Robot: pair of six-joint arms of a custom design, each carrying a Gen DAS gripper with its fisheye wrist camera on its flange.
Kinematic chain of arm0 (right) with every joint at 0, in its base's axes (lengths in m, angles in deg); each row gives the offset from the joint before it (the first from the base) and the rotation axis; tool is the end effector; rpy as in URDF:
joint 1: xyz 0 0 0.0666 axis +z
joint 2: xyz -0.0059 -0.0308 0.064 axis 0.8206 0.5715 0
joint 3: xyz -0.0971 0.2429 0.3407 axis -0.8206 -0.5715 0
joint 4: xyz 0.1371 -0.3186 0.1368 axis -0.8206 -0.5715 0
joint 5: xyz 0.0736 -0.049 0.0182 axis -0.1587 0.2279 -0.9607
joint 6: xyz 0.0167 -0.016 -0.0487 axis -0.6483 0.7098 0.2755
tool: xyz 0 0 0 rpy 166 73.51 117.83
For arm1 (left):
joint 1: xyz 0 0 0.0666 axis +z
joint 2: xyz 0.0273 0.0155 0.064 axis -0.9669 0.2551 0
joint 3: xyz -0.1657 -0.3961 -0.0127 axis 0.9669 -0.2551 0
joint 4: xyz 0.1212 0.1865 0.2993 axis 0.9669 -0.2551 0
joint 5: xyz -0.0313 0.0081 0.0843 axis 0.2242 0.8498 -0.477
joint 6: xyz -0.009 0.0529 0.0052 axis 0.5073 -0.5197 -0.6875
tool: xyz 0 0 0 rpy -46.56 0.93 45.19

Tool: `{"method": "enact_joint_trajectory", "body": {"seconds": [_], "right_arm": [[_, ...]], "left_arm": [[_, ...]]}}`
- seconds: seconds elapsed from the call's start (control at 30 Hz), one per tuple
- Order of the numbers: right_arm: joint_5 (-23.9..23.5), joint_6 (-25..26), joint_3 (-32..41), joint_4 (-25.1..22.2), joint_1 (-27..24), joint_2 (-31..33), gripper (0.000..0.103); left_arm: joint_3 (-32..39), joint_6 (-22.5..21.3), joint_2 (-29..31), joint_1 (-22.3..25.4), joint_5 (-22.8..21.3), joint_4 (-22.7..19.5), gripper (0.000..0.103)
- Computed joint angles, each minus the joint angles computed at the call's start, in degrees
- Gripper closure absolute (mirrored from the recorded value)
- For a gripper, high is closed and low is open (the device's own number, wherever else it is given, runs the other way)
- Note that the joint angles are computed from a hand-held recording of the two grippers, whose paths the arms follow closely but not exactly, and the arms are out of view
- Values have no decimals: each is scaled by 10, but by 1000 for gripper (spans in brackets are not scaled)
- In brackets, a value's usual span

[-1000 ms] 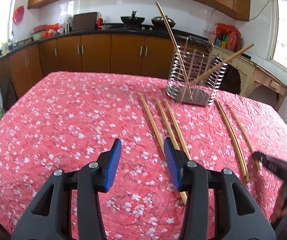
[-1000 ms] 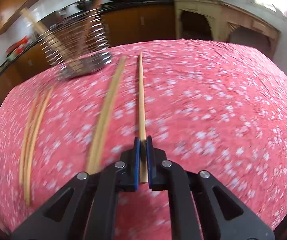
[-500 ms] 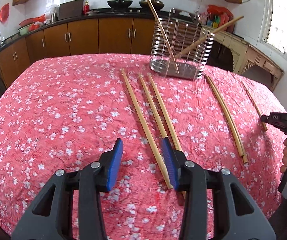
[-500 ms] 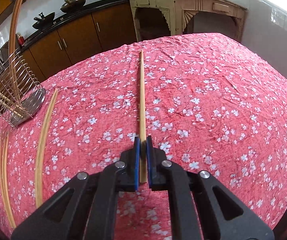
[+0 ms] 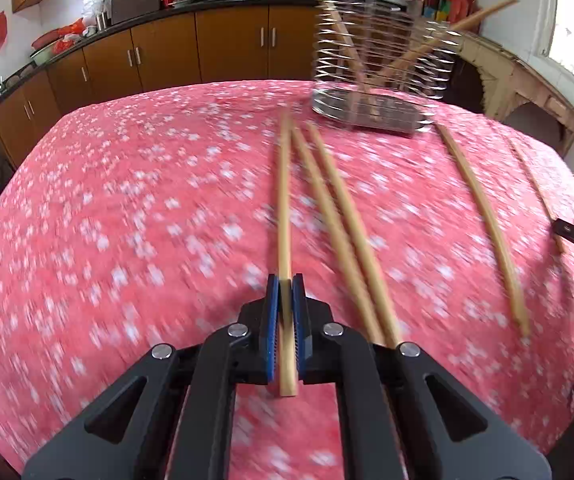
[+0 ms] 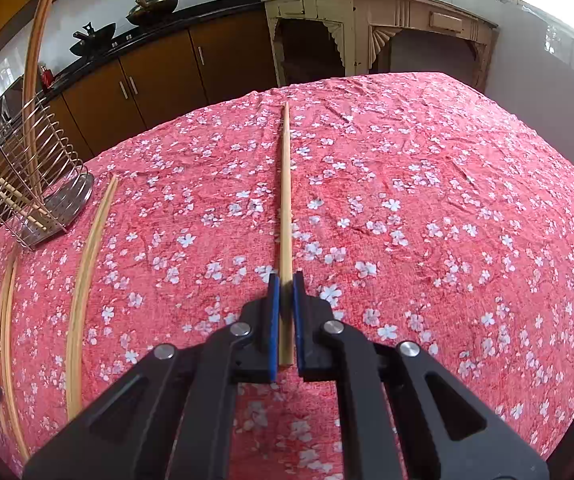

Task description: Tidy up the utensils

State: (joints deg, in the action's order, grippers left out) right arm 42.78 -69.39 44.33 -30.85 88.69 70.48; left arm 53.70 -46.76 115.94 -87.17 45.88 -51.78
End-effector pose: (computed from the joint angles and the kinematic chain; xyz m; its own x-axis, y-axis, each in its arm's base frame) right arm 0.5559 0.3432 0.3591 -0.5474 0.5625 -0.6196 0.6573 0.7473 0.0977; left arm 0.6116 -0.1347 0.3842 -0.7363 0.2791 -0.6165 0.3738 0.9271 -0.0266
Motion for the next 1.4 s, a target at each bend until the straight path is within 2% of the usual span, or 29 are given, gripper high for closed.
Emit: {"method": "enact_joint_trajectory", "body": {"seconds": [0.17,0.27,0.57,0.73,0.9,1.13,1.3,1.4], "right_arm": [[-4,10,3,6,-9,1,95],[-3,14,6,6,-11,3,95],[0,25,4,5,-11,2,95],[-5,21,-12,14,-5,-7,94],[4,21,-23,24,1,-11,94],[4,22,-26,27,1,-11,94],[3,21,-27,29,1,-12,94],[3,21,-29,31,1,-13,94]], "left_arm": [[93,-21,58,14,-33,-41,96],[118,-28,76,21,-31,-41,96],[78,-44,54,36,14,-5,95],[47,-51,34,37,20,4,79],[53,-43,38,37,14,-6,79],[62,-19,42,49,35,-15,79],[64,-26,42,45,34,-16,73],[56,-25,37,44,34,-3,73]]}}
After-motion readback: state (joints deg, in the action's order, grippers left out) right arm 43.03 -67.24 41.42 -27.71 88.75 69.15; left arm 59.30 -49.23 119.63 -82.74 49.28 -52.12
